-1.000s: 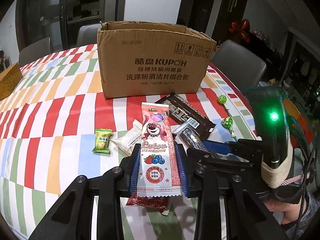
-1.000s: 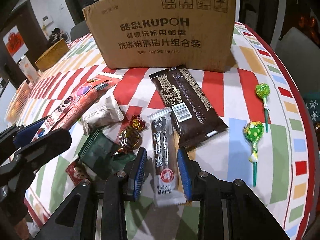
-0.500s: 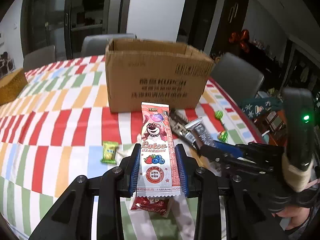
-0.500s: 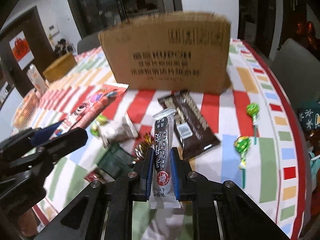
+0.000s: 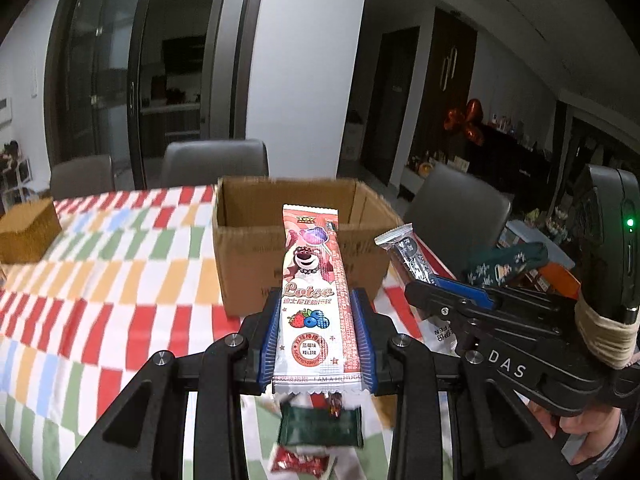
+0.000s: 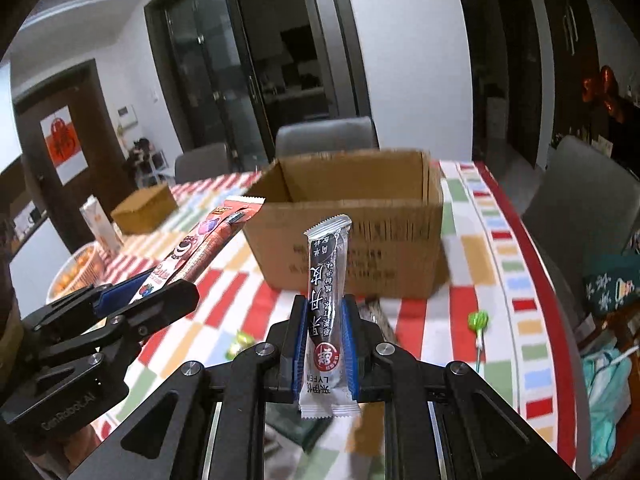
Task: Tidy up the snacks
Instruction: 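Carry both snacks into the box and open both tools to release them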
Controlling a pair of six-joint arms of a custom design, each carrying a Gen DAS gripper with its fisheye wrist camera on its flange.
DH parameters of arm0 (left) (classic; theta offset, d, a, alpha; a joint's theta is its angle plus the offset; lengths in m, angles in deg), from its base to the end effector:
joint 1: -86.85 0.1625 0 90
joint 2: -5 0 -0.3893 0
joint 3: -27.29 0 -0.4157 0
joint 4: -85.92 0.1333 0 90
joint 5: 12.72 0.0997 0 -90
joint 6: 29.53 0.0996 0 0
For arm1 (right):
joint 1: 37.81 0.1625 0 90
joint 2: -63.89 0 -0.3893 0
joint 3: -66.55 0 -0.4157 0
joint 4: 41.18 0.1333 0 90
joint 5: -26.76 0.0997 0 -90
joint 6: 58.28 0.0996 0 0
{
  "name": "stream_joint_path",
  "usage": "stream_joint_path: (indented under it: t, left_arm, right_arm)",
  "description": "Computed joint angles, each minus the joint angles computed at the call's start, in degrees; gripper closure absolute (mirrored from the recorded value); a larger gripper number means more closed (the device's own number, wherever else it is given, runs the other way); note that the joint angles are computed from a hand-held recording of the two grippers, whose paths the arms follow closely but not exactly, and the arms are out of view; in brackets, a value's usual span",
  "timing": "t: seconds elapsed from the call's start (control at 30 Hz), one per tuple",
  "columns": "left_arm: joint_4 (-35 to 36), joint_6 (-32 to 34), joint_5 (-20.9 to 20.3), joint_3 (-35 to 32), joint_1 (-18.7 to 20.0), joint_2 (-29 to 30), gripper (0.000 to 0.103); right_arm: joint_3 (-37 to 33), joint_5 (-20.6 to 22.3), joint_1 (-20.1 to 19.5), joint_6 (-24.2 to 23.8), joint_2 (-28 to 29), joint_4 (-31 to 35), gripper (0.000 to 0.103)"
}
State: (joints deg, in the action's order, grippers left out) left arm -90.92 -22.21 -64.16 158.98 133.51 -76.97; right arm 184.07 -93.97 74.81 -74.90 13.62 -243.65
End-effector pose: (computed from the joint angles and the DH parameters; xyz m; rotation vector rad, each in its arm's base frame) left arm -0.1665 -0.4611 0.2289 0.8026 2.3804 -1.0665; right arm 0.2840 -0.4673 0.0890 0.5598 -2.4074 1.0566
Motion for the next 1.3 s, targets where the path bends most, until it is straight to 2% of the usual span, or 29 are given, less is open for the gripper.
stream_joint_path:
  t: [0.17,0.43,0.7,1.17,1.23,1.3]
  left_arm:
    - [-2.59,3.57,0.32,-3.46,0.40,2.34,0.069]
    - [-2.93,7.13,-0.38,-10.04,2.34,5.98,0.069]
    - [-0.05,8.24,-2.03,-17.49,5.15,10.59,0.069]
    - [4.59,9.19,-2.33,-28.39,9.21,19.37,0.069]
    - [3.95,9.99,-1.04,-29.57,9.25,20.76,0.067]
    - [3.56,10.37,1.12,-29.89,8.82,21.42,0.055]
  right_arm:
    - [-2.78,0.24,0.86,-1.48,0.29,-1.09,0.085]
    - [-8.58,0.47,1.17,-4.50,1.55,0.47,0.085]
    - [-15.32,1.23,-0.19,-5.19,3.72,5.16,0.085]
    - [-26.97,-1.13,-2.64,-4.89,9.72,13.78,0.085]
    - [-27.81,-1.16,-3.00,-4.45,10.15,14.54,0.085]
    - [-28.85,-2.30,-2.94,-4.49,10.94,14.23,0.077]
